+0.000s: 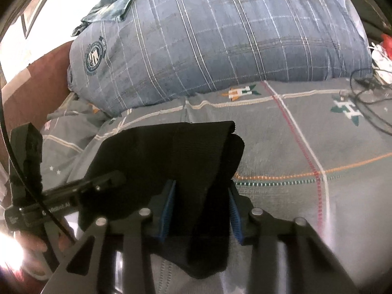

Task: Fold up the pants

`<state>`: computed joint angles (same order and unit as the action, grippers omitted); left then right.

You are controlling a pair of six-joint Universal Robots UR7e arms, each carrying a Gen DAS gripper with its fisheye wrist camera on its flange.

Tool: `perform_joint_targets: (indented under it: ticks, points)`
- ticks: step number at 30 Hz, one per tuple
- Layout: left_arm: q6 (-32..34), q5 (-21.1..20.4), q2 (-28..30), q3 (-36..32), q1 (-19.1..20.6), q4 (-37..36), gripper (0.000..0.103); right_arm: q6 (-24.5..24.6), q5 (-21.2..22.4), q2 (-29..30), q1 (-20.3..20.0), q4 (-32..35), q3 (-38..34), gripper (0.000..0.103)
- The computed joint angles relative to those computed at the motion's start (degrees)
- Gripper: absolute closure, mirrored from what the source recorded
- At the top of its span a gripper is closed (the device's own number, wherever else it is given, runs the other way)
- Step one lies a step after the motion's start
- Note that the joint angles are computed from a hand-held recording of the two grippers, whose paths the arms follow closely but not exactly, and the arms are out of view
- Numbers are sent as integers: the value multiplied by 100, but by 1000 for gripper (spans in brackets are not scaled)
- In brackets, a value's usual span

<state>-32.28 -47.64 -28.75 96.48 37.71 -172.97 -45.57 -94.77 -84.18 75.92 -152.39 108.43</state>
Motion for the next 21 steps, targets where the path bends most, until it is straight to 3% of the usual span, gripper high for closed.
perform_joint_targets:
  ticks: [8,21]
  points:
    - [302,416,-202,-3,-103,-153,51,-75,307,-42,266,102,-83,67]
    - [429,989,-452,50,163,-155,51,73,246,869,803,108,-651,67]
